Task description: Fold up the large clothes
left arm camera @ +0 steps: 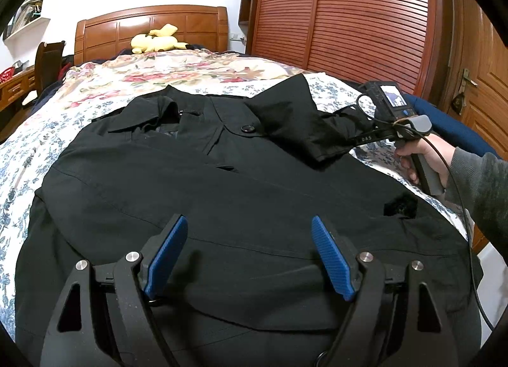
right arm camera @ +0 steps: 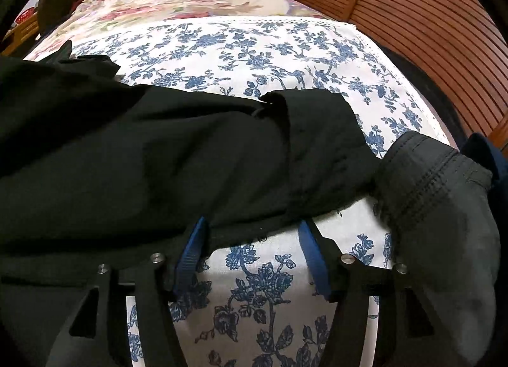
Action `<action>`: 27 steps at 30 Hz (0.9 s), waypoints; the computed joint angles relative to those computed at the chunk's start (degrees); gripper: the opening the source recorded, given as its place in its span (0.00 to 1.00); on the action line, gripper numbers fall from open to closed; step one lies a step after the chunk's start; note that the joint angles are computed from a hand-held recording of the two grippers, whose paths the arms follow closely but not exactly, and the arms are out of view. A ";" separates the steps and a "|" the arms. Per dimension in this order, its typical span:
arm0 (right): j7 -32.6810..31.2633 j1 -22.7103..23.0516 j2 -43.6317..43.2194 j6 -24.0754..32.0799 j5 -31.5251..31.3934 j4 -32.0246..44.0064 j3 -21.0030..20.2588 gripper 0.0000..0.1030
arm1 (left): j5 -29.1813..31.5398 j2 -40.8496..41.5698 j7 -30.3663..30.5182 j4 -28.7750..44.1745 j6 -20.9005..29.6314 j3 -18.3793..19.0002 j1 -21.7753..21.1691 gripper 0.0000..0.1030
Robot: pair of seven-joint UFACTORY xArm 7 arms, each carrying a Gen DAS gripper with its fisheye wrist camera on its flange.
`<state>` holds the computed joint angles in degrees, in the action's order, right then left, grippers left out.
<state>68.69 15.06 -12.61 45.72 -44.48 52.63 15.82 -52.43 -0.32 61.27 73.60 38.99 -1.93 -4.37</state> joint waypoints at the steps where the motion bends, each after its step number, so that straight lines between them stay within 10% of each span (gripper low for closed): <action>1: 0.03 -0.17 -0.29 -0.82 -0.22 -0.63 -0.31 0.60 | 0.01 0.00 -0.02 0.02 0.03 0.00 0.02 0.79; 9: -7.72 -1.65 -0.70 -7.15 0.31 -2.82 -0.76 0.06 | 0.33 -0.28 0.05 -0.37 -0.27 0.00 -0.01 0.79; 27: -6.93 -3.03 -15.91 -9.76 -6.34 -1.06 12.54 0.02 | -0.52 -5.43 3.16 -3.14 2.26 4.17 1.95 0.79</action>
<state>61.76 12.03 -28.52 35.96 -50.81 51.57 28.36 -52.95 -5.75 64.42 70.46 41.25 2.24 -2.42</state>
